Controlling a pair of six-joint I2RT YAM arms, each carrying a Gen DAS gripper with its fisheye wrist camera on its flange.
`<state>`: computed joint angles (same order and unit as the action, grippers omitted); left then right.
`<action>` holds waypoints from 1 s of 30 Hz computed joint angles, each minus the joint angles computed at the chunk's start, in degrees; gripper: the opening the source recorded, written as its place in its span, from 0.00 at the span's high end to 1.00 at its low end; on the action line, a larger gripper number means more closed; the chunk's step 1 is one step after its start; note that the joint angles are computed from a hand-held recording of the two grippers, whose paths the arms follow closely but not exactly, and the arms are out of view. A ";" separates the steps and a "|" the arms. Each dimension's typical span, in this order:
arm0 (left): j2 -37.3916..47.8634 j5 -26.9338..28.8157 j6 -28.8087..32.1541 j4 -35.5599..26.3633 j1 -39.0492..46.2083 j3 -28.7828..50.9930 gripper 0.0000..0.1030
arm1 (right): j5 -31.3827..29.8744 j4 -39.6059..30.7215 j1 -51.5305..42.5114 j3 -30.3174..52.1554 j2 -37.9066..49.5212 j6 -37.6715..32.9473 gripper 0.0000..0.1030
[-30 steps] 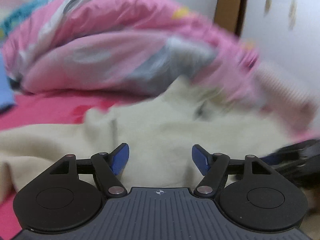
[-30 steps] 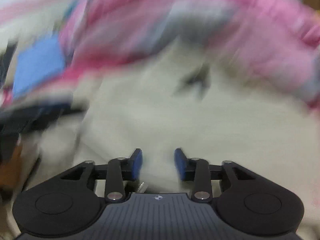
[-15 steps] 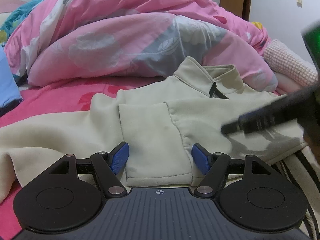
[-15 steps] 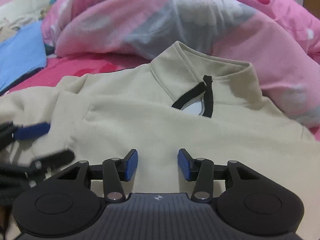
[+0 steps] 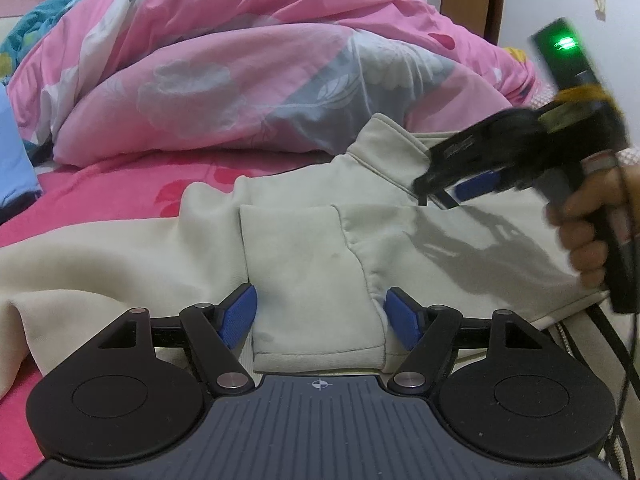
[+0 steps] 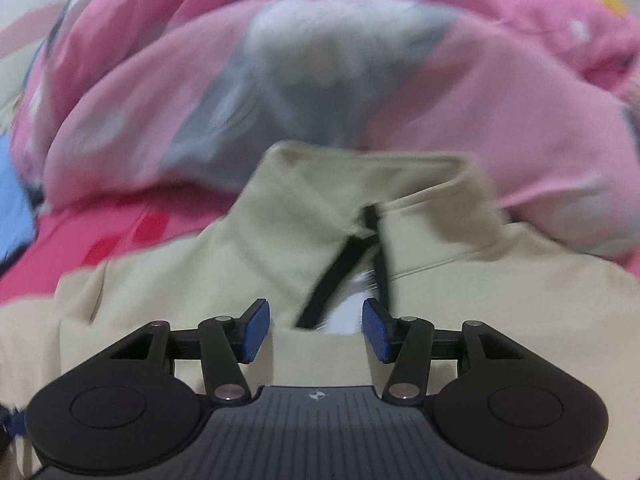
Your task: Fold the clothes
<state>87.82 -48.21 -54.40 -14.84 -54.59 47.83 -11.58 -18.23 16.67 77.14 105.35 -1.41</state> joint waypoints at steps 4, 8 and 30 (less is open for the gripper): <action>0.00 0.12 -0.08 0.07 -0.02 -0.08 0.29 | 0.09 1.93 -3.93 -4.76 -5.93 1.57 0.48; 0.25 0.27 0.01 -0.08 0.03 0.09 0.26 | 1.65 4.27 -8.42 -9.88 -8.51 -0.84 0.48; 0.43 1.42 0.82 0.66 0.78 0.11 0.19 | -12.55 13.24 -20.33 -34.04 -28.82 -9.78 0.43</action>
<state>88.26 -46.78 -53.58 -14.18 -53.81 47.94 -24.13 -4.99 -3.66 43.11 76.53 -11.19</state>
